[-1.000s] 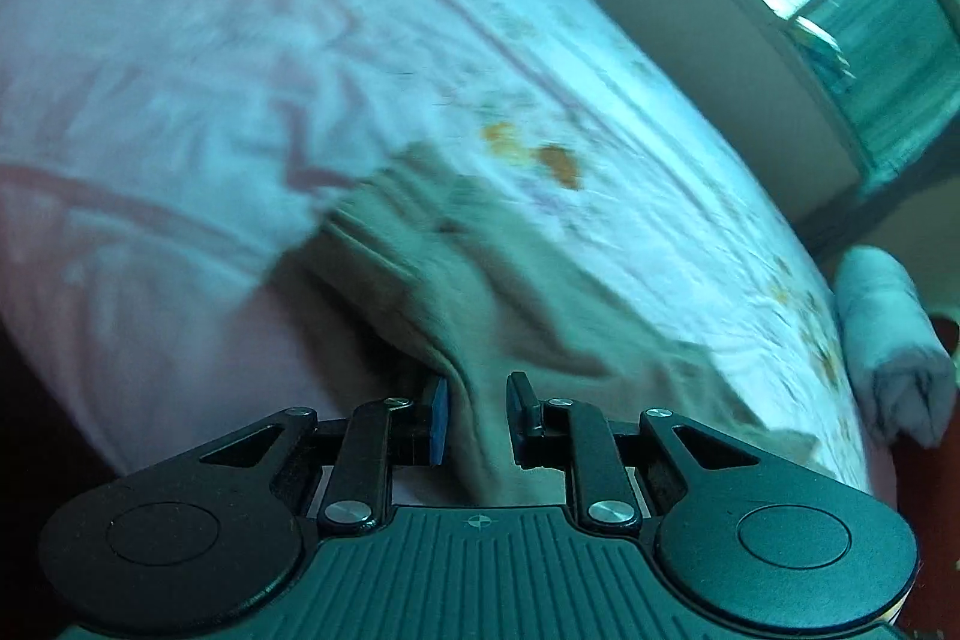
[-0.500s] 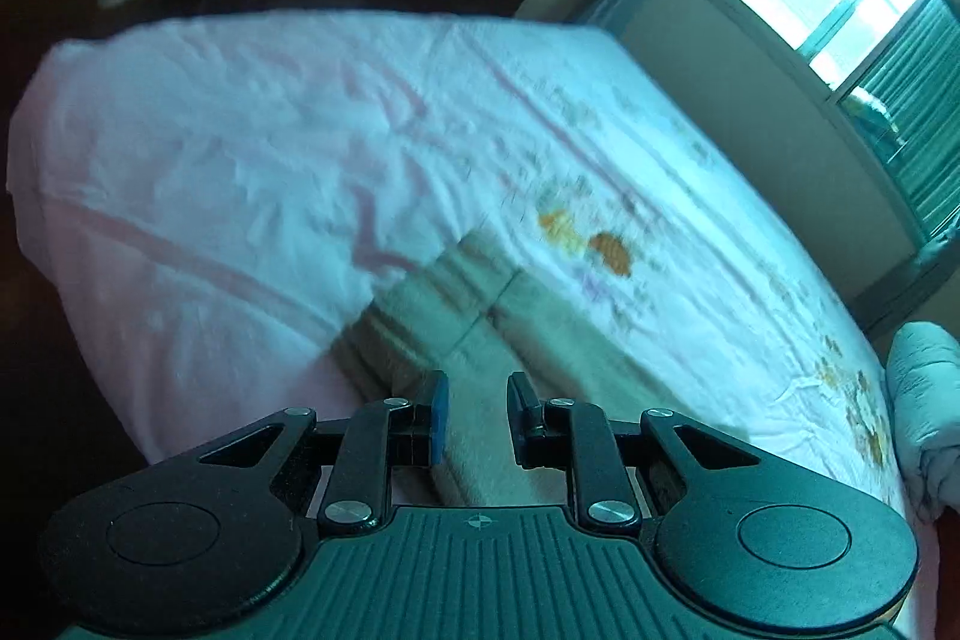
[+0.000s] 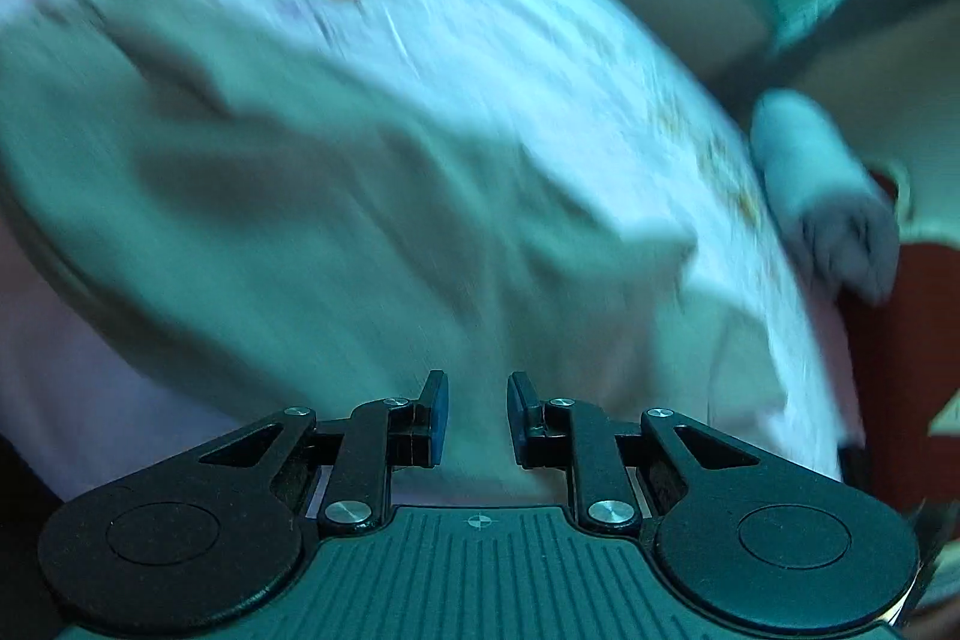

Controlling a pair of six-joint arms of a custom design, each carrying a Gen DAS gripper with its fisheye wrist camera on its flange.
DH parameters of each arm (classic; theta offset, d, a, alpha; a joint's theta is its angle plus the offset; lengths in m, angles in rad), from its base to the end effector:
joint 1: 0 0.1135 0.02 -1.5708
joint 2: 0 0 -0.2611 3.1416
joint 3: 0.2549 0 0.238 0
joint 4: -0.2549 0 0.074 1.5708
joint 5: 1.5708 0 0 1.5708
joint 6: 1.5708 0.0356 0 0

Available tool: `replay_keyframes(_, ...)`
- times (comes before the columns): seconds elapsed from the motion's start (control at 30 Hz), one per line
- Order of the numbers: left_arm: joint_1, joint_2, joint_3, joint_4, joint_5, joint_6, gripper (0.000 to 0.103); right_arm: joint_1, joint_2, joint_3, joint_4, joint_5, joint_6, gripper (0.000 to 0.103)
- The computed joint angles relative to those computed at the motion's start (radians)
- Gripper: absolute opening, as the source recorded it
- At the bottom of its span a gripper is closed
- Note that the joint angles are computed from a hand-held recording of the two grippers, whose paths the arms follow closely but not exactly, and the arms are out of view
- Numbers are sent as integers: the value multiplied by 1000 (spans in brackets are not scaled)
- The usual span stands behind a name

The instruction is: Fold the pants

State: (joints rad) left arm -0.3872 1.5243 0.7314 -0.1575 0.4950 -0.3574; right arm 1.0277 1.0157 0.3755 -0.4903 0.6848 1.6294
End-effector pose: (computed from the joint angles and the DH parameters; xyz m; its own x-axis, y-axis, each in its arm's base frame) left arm 0.2468 -0.1189 0.1667 -0.9115 0.0393 -0.4094 0.2873 0.7731 -0.5655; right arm 0.0949 0.1136 0.1541 -0.4955 0.6754 -0.5462 0.4974 0.7362 0.4590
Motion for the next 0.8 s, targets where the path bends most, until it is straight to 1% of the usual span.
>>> replay_keyframes(0.07, -88, 17, 1, -20, -60, 15, 20, 5, -10, 0, -26, 0, 11, 25)
replay_keyframes(0.2, -239, 42, 30, -46, -242, 119, 20, 3, -11, 1, -75, -14, 46, 25)
replay_keyframes(0.33, -289, 69, 72, -73, -330, 197, 19, -27, -24, 7, -118, -43, 60, 25)
replay_keyframes(0.4, -302, 71, 70, -68, -353, 227, 18, -74, -73, -11, -120, -63, 64, 25)
replay_keyframes(0.53, -322, 70, 60, -53, -374, 247, 18, -235, -220, -78, -82, -129, 1, 25)
replay_keyframes(0.63, -313, 78, 61, -49, -362, 243, 18, -419, -303, -132, -19, -230, -77, 25)
replay_keyframes(0.7, -307, 88, 66, -45, -352, 238, 18, -545, -346, -174, 46, -308, -115, 25)
replay_keyframes(0.77, -303, 98, 69, -38, -343, 233, 18, -674, -381, -224, 120, -404, -132, 15)
replay_keyframes(0.8, -300, 99, 69, -37, -338, 230, 18, -723, -389, -244, 152, -439, -128, 13)
